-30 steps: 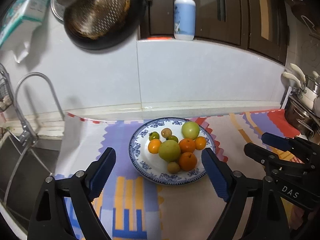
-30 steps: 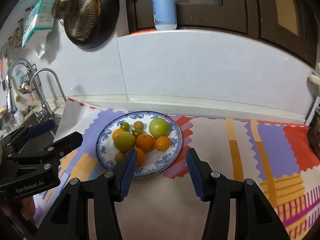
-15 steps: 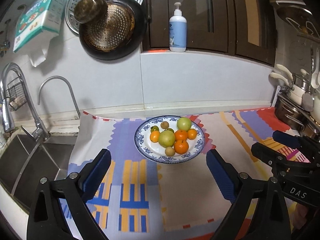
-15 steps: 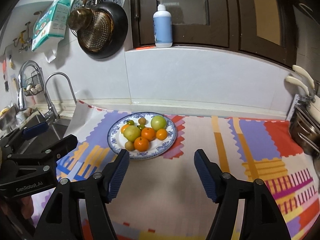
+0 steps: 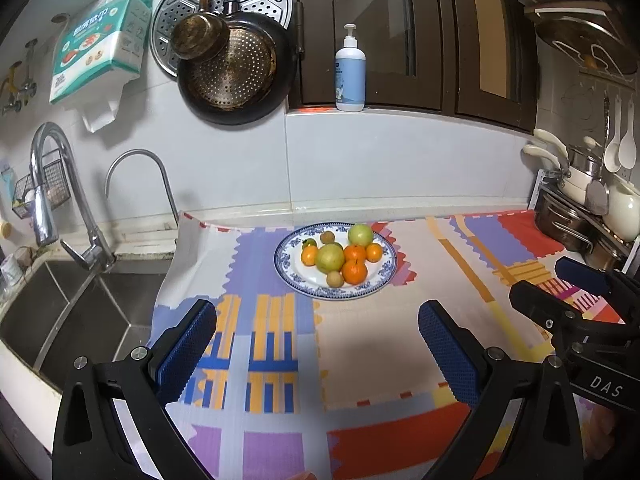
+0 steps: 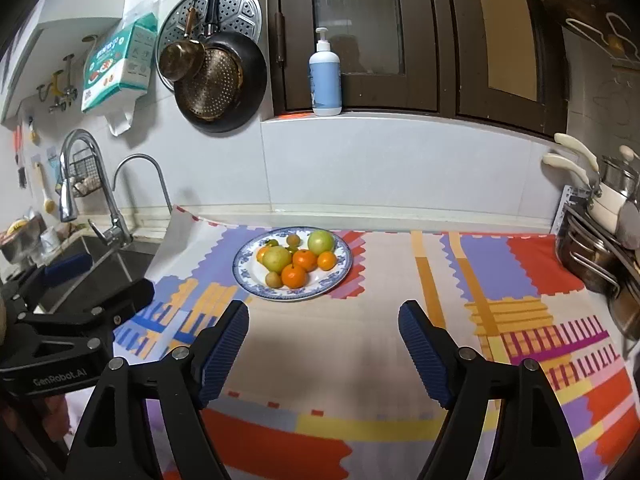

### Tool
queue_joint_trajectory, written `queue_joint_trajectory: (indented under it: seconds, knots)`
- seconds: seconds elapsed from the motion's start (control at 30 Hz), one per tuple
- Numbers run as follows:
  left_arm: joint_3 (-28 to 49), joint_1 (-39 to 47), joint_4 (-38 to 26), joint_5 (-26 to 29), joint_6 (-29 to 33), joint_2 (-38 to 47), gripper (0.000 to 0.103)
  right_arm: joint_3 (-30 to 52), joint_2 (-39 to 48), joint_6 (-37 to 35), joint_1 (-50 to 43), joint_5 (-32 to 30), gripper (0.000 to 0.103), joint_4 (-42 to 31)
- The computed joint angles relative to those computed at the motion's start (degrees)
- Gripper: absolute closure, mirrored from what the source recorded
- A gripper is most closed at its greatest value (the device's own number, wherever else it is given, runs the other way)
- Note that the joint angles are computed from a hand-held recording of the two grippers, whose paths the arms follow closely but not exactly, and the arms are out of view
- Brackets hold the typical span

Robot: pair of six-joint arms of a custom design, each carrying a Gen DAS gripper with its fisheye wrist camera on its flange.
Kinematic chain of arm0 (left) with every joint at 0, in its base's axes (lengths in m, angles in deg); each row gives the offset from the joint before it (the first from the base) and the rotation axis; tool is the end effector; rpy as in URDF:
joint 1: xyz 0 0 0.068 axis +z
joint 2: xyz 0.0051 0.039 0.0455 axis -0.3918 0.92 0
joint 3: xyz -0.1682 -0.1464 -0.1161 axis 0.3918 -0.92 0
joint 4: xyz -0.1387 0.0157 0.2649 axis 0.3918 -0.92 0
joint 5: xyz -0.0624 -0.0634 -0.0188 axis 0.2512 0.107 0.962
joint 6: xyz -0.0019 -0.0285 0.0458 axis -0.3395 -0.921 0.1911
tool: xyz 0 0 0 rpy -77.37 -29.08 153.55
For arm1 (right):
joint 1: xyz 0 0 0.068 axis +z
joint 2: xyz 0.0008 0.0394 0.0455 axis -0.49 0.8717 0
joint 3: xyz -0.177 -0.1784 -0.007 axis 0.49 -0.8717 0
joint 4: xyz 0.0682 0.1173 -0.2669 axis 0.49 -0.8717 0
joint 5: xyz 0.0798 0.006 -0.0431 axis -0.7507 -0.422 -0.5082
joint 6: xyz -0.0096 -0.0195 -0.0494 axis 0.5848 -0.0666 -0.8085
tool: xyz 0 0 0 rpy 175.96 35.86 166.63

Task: Organize fruits

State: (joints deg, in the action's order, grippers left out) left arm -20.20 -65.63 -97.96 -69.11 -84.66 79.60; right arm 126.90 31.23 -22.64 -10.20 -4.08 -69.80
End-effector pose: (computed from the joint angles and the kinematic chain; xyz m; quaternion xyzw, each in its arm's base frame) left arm 0.1850 -0.1506 0.3167 0.1279 0.8587 -0.0562 0.4931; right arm 0.1486 0.0412 0.3157 0.0208 0.8748 0.0120 0.4839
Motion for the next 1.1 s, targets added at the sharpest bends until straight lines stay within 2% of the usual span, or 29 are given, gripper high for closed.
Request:
queue_joint_trajectory:
  seconds: [0.17, 0.53, 0.7, 1.1]
  knots:
    - [-1.4, -2.4, -2.1, -3.1, -0.9, -3.2, 0.0, -0.3, -2.9, 2.5, 5.2, 4.2, 0.024, -3.1]
    - [-3.5, -6.9, -4.1, -7.9, -1.5, -8.2, 0.0, -0.4, -6.8, 6.5, 9.9, 8.4, 0.024, -8.0]
    - [-3.7, -7.8, -4.3, -9.0, -1.5, -9.0, 0.0, 0.0, -7.6, 7.4, 12.4, 11.9, 0.024, -9.3]
    - [-3.8, -8.7, -5.1, -9.6, -1.7, -9.8, 0.0, 0.2, -8.5, 7.8, 13.2, 12.9, 0.024, -10.5]
